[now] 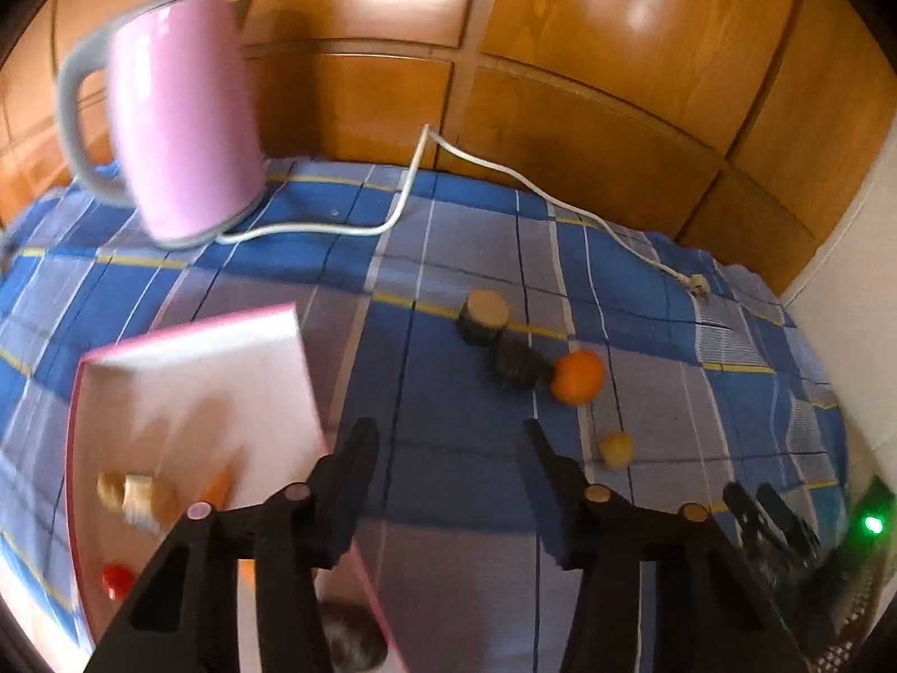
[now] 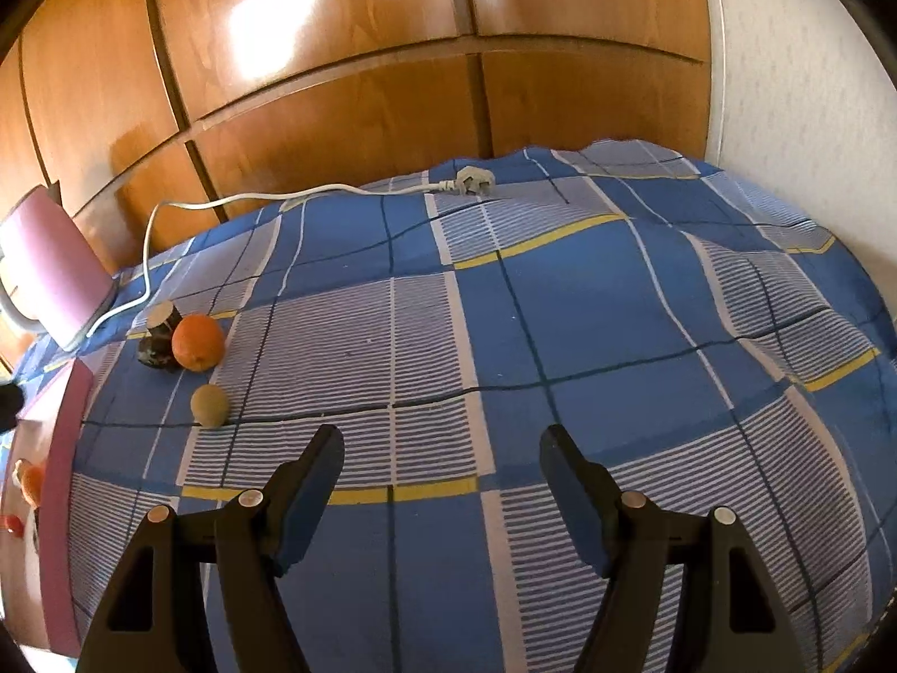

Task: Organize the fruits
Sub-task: 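Reach the left gripper to the wooden log slice and grasp it, then carry the wooden log slice into the tray and open the left gripper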

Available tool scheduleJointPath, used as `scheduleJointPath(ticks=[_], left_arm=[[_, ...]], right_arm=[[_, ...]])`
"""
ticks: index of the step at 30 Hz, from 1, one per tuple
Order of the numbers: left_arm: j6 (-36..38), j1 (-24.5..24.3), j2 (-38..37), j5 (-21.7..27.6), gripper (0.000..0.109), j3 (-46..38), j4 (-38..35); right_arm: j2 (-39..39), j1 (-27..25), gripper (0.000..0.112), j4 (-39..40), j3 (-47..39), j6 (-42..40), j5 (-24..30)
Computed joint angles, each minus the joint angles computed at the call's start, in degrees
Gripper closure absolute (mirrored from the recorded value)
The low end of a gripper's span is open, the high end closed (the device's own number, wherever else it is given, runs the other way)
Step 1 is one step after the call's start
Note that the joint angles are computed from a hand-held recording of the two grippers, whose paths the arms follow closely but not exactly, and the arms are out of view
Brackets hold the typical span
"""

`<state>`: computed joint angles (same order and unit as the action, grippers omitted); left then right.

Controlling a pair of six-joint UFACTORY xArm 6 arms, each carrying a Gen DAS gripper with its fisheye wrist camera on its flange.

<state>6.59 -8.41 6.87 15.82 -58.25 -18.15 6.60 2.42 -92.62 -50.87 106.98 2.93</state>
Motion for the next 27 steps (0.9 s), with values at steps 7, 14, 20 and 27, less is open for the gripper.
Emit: scheduleJointPath(ticks=[7, 14, 20, 27], left_arm=[[-7.4, -0.8, 11.6, 4.2, 0.061, -14.1, 8.1], [-12.5, -1.8, 22.5, 9.4, 0.057, -27.5, 16.7], [-14.4, -1.9, 30.6, 13.6, 0.059, -37.1, 19.7], [-13.2, -1.6, 30.4, 9.1, 0.072, -34.4, 16.3]], right_arm=[[1.6, 0.5, 0.039, -6.0, -2.3, 4.6, -1.5], [2.6, 1.1, 0.039, -17.5, -5.2, 15.1, -2.3], [4.5, 1.8, 0.039, -29.1, -8.5, 26.6, -4.3], [5.7, 2.4, 0.039, -38.7, -11.0, 37.2, -6.1]])
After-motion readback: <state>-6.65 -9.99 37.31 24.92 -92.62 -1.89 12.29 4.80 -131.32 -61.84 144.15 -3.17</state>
